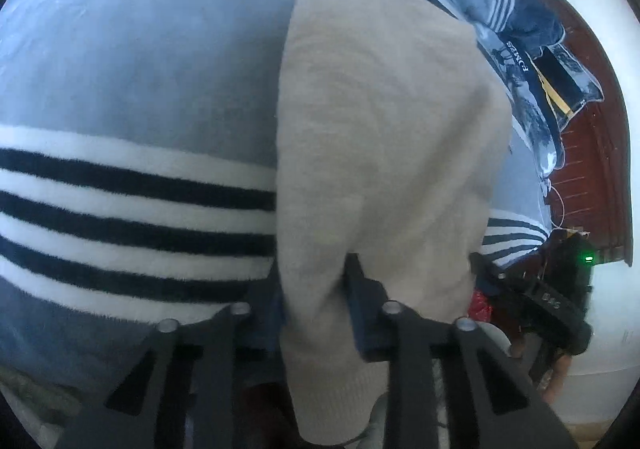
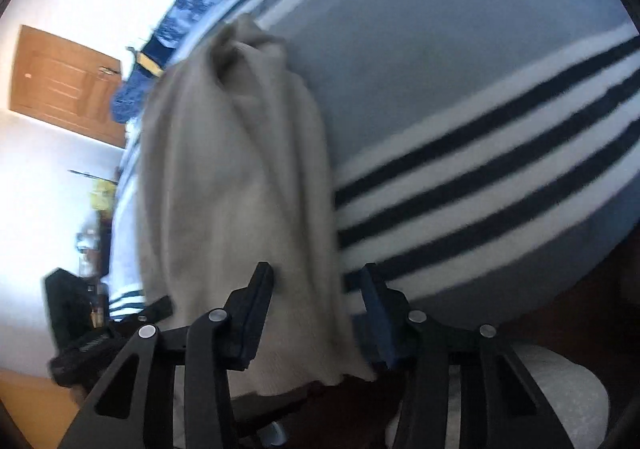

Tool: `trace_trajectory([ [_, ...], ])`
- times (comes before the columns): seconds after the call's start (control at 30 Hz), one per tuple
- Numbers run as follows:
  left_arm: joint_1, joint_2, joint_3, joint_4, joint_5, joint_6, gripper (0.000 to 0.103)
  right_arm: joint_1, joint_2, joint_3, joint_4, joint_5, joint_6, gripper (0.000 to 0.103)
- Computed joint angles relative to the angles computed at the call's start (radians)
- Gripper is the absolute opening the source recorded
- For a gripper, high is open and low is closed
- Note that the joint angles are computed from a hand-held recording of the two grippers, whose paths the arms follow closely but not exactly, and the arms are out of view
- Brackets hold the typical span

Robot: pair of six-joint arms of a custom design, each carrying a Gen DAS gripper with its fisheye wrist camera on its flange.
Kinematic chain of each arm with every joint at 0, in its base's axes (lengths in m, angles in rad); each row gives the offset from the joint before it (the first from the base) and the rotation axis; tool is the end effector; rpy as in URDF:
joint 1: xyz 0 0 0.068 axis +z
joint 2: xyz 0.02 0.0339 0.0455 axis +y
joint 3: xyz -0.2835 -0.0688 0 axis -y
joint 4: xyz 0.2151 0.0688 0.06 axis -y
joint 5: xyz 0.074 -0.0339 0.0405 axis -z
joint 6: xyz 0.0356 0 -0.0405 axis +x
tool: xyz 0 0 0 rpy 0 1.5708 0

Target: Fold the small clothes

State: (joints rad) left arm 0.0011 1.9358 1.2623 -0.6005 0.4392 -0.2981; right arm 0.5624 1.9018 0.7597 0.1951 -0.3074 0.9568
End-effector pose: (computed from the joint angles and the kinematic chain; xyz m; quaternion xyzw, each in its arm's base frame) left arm 0.3578 -0.0147 0.1895 -0.1120 0.9593 -0.2344 0.1108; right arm 0.2643 0.1793 0.1233 0.1382 0.9315 0.3145 0.1195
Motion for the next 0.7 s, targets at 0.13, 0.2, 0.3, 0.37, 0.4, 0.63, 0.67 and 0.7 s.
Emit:
trace_trajectory([
  [0.13,0.007,-0.052,-0.028,0.01,0.032,-0.017,0.016,-0.023,-0.013,-0.078,0.143,-0.07,0.053,0.008],
  [0.2,0.003,-0.031,-0.023,0.003,0.007,-0.014,0.016,-0.007,-0.04,-0.078,0.083,-0.034,0.056,0.008],
  [0.3,-0.005,0.022,0.016,-0.035,-0.029,-0.019,0.027,-0.016,0.009,-0.044,0.024,-0.041,0.063,0.009],
  [0.37,0.012,-0.008,0.015,-0.04,-0.006,-0.02,0.03,-0.014,-0.013,0.019,-0.098,-0.022,0.034,0.017],
  [0.4,0.017,-0.032,0.018,-0.038,-0.008,-0.018,0.041,0.0,-0.045,0.053,-0.179,0.028,0.0,0.026],
  [0.63,0.073,0.116,0.349,-0.139,-0.015,-0.019,0.077,-0.04,-0.043,0.364,-0.343,0.045,-0.254,0.093],
  [0.67,0.077,0.186,0.445,-0.183,0.005,-0.022,0.077,-0.063,0.015,0.434,-0.358,0.014,-0.28,0.093],
  [0.7,0.075,0.238,0.517,-0.206,0.013,-0.03,0.077,-0.078,0.055,0.476,-0.365,0.001,-0.292,0.093],
])
